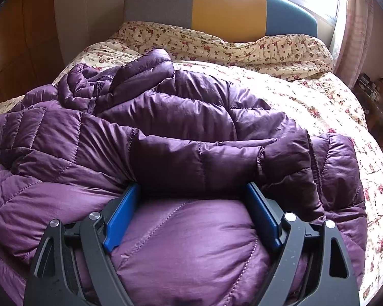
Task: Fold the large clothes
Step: 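Open the right gripper and smooth the folded jacket side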
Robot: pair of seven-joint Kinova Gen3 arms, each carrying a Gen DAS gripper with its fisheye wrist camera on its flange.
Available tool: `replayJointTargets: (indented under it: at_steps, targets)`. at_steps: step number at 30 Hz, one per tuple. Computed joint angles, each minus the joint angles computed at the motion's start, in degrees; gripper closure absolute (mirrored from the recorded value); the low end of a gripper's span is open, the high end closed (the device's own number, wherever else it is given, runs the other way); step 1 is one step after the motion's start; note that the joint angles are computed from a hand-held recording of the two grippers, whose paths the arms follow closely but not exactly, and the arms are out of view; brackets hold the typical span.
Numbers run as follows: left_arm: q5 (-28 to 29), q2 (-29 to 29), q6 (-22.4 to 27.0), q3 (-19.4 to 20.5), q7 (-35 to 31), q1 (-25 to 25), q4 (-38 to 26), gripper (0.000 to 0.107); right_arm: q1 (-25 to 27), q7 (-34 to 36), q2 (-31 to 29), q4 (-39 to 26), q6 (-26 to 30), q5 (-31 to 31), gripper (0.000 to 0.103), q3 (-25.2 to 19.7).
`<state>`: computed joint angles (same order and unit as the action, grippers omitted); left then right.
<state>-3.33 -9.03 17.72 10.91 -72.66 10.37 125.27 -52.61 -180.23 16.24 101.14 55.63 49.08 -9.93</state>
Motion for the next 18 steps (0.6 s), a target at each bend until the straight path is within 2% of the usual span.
replayJointTargets:
  at_steps: [2,5,11,18]
  targets:
    - [1.61,-3.31,1.09,-1.34,-1.81,1.55,1.22,0.020,0.79,2.00,-0.71,-0.83,0.53,-1.93,0.013,-0.28]
    - [2.44,-7.74,2.28,-1.36,-2.89,1.84,2.84,0.016,0.96,2.17,-2.62,-1.10,1.11,-3.44,0.007,-0.68]
    - [4.91,-15.62,5.62,-1.83,-4.58,1.65,5.27,0.016,0.59,0.76,-6.95,0.43,3.07,-4.24,0.004,-3.61]
    - [6.89,-21.31,9.81,-2.46,-6.23,1.56,7.45,0.016,1.54,2.77,-12.12,4.86,3.51,-11.11,0.004,-8.01]
